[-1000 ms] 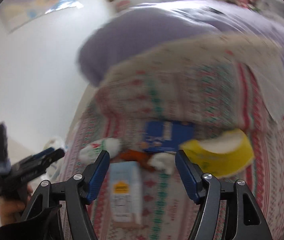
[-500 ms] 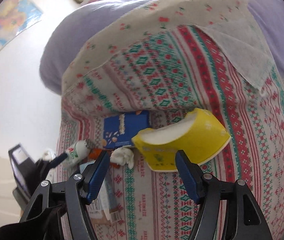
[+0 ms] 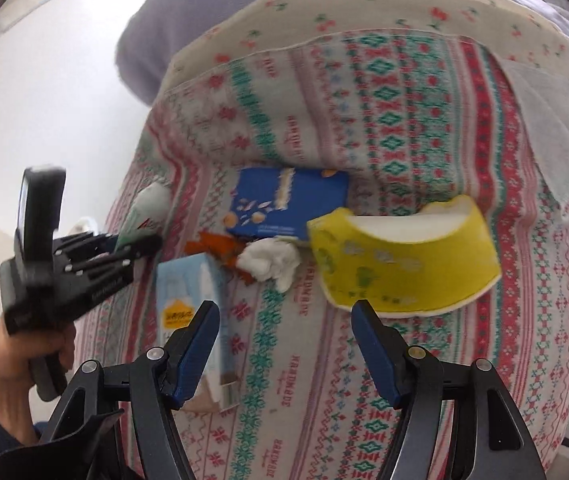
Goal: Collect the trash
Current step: 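Grasp the second AD bottle with the left tool while the right tool grasps the milk carton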
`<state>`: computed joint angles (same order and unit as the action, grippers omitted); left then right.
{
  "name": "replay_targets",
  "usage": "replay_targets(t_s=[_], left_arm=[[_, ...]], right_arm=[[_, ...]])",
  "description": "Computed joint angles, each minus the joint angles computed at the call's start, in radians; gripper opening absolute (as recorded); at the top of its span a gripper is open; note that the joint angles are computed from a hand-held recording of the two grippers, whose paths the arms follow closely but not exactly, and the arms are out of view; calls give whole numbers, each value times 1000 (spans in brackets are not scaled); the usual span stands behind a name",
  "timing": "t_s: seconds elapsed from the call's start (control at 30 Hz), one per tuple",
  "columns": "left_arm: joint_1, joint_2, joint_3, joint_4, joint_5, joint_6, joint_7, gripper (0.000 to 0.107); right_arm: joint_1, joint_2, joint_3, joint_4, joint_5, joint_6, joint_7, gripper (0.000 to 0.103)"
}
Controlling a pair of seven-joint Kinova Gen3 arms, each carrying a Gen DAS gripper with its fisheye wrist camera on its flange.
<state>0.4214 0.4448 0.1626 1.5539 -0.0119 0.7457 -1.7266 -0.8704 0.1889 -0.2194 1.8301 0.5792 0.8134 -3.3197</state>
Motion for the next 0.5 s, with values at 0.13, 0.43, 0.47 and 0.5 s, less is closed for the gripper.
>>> replay_targets(t_s=[0.13,0.43,0.47,0.5], left_arm=[[-131,-38,79,25,153,-10,-87,21],[-146,-138,29,124,257,-25,-61,21],[-144,-144,26,134,265,-33,-54,21],[-156,-164,29,163,282,-43,-58,21]], right_arm=[[-8,35,2,-35,2,8,31,70],[6,135,25,-97,-101,-128,190,70],[2,150,30,-110,-117,-134,211,70],[0,172,32,-134,-136,-130,240,70]])
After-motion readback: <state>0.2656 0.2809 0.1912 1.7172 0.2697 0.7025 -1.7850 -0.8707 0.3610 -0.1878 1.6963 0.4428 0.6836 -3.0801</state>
